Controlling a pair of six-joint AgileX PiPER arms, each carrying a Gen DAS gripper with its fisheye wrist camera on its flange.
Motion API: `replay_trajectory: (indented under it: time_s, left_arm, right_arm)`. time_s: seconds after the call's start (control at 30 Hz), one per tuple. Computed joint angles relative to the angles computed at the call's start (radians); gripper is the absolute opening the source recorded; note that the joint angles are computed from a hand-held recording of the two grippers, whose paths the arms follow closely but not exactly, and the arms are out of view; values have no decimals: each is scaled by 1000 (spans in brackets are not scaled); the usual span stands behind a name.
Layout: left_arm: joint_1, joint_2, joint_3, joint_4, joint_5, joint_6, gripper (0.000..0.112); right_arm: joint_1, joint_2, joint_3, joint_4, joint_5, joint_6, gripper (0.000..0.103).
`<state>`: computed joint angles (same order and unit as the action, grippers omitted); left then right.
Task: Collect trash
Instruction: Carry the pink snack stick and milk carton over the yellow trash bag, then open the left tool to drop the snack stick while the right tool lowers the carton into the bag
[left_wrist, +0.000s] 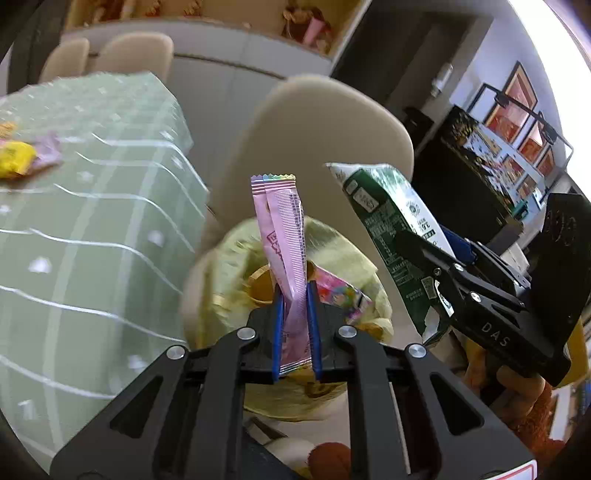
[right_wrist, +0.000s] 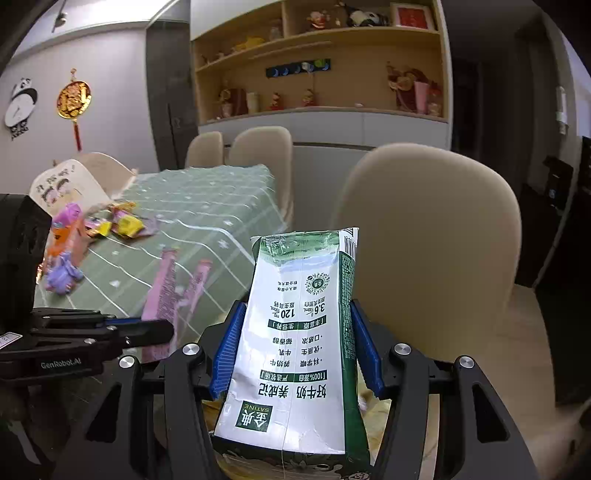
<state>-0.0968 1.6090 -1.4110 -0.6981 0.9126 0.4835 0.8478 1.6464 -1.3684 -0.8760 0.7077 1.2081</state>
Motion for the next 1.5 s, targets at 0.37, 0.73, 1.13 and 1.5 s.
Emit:
replay_trajectory:
  time_s: [0.37, 0.73, 1.13, 1.5]
  left_arm:
    - [-119, 260, -172, 101, 38, -121, 11]
    - [-151, 343, -248, 102, 21, -107, 42]
    - [-34, 182, -141, 88, -2, -135, 54]
    - [94, 24, -12, 53, -12, -13, 61]
  right_arm:
    - [-35, -54, 107, -27, -18, 88, 53]
    - [-91, -72, 182, -21, -86, 148, 53]
    - [-118, 99, 95, -46, -224, 199, 53]
    - [-89, 275, -85, 179, -85, -37, 53]
